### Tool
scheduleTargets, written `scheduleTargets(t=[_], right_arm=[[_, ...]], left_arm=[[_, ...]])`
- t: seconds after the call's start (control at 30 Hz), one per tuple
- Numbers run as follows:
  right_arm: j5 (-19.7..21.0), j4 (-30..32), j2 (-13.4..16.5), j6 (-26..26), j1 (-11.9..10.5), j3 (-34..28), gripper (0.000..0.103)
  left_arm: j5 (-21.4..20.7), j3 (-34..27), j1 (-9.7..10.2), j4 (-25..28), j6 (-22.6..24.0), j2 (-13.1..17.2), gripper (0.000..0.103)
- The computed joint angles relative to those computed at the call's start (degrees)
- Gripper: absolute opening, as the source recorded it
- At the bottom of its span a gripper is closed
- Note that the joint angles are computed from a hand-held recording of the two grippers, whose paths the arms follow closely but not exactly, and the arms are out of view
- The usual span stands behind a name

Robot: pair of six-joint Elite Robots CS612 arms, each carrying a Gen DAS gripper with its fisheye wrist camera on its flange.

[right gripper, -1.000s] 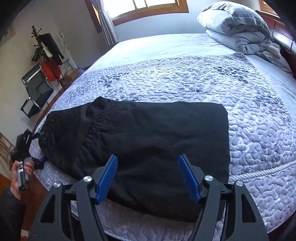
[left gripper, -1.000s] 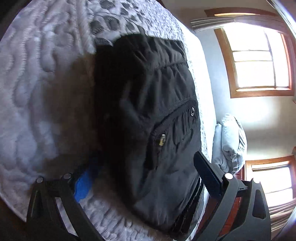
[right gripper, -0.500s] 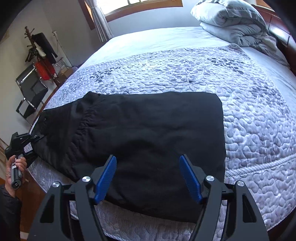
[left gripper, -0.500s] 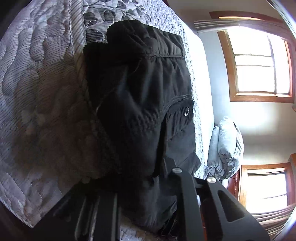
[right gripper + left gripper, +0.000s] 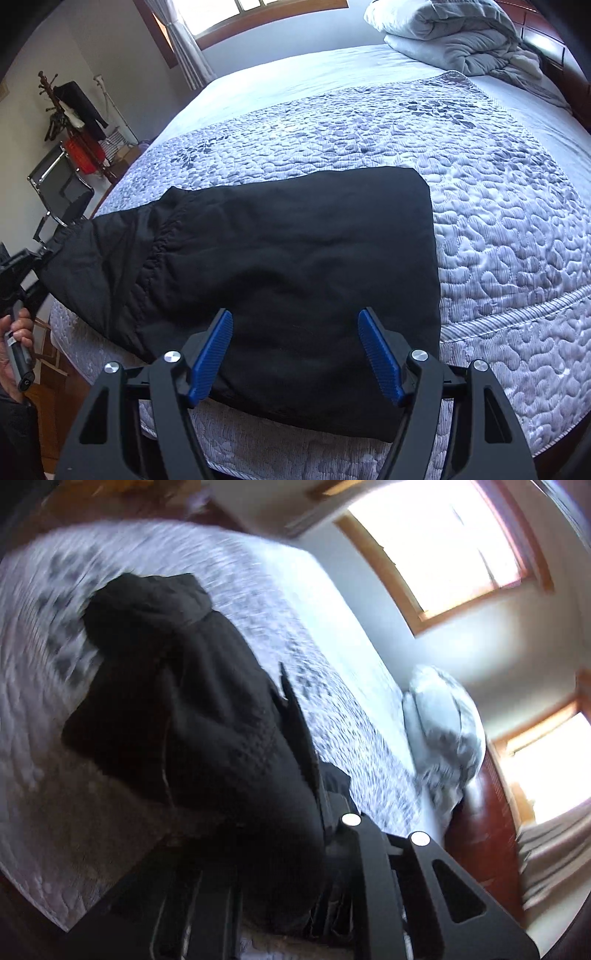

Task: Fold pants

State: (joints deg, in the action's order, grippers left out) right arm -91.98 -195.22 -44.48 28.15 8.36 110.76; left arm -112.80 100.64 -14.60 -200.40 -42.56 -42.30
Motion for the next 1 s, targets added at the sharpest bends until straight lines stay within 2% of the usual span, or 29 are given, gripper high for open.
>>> scheduleTargets(t=[0.27,0.5,0.8,1.0], right_arm=[[1.45,-2.54,0.38,1.31,-0.78,0.89,0.071],[2.48,-5.52,0.48,3.63,-1.66,2.14,0.071],[3.22,-9.42,0.31,6.31,-2.85,4.25,0.071],[3.13,-11.93,0.08,7.87,-3.49,5.43,0.071]], left_arm=[[2.66,2.37,-4.09,1.56,12.22,-3.84,0.015],[6.50,3.30,-8.78,6.83,25.07,-6.12,0.018],[13.60,1.40,-14.27,14.34,35.33,-5.59,0.023],[15.75,-0.60,-16.73,19.06,39.56,-4.13,0.027]])
